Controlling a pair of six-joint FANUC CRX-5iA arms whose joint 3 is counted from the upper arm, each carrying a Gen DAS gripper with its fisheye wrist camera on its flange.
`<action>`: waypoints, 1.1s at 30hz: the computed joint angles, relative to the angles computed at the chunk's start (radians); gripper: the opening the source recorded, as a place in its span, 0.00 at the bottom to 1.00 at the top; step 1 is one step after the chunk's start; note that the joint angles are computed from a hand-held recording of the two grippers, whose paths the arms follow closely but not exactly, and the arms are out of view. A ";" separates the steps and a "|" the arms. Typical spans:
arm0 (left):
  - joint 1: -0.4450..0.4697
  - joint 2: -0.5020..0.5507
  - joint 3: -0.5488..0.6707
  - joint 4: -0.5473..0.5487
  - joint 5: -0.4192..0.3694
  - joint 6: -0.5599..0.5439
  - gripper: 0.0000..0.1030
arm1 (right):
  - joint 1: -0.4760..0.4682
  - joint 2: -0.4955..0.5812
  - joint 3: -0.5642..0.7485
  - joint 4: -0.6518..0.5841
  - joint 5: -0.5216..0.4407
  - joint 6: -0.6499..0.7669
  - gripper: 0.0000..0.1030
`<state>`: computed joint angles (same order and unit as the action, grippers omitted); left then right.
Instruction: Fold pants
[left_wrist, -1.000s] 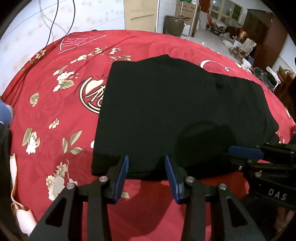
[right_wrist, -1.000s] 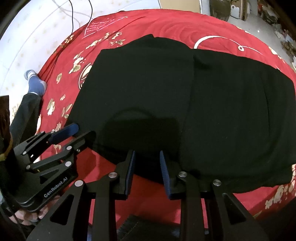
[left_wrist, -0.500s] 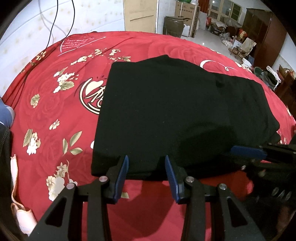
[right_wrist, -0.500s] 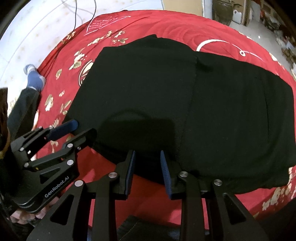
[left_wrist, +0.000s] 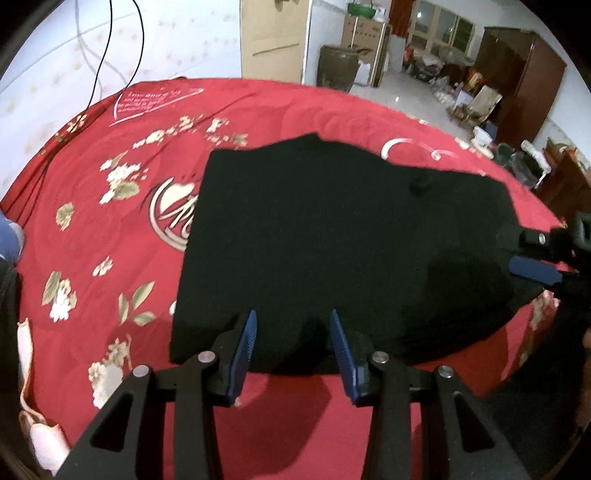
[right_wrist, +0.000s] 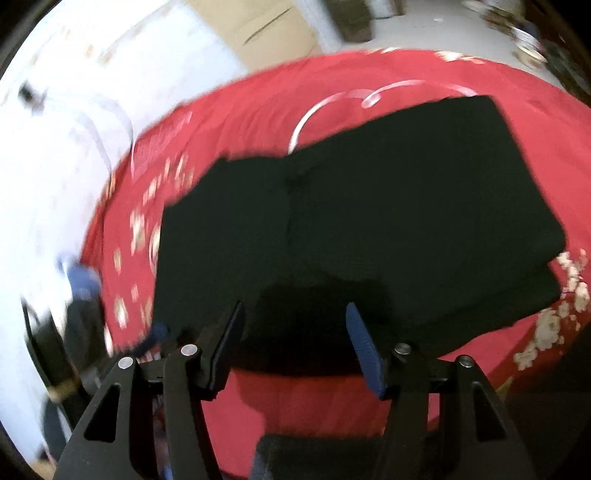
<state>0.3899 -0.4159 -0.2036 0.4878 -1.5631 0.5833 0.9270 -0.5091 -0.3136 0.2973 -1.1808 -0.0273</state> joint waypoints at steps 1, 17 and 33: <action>-0.006 0.003 0.002 0.002 -0.003 0.008 0.42 | -0.007 -0.009 -0.006 0.008 -0.003 -0.038 0.56; -0.058 0.035 0.018 -0.045 -0.010 0.055 0.42 | -0.235 0.181 0.213 -0.386 -0.303 -0.002 0.60; -0.052 0.028 0.014 -0.052 -0.013 0.040 0.42 | -0.035 -0.005 -0.049 -0.004 -0.107 -0.414 0.69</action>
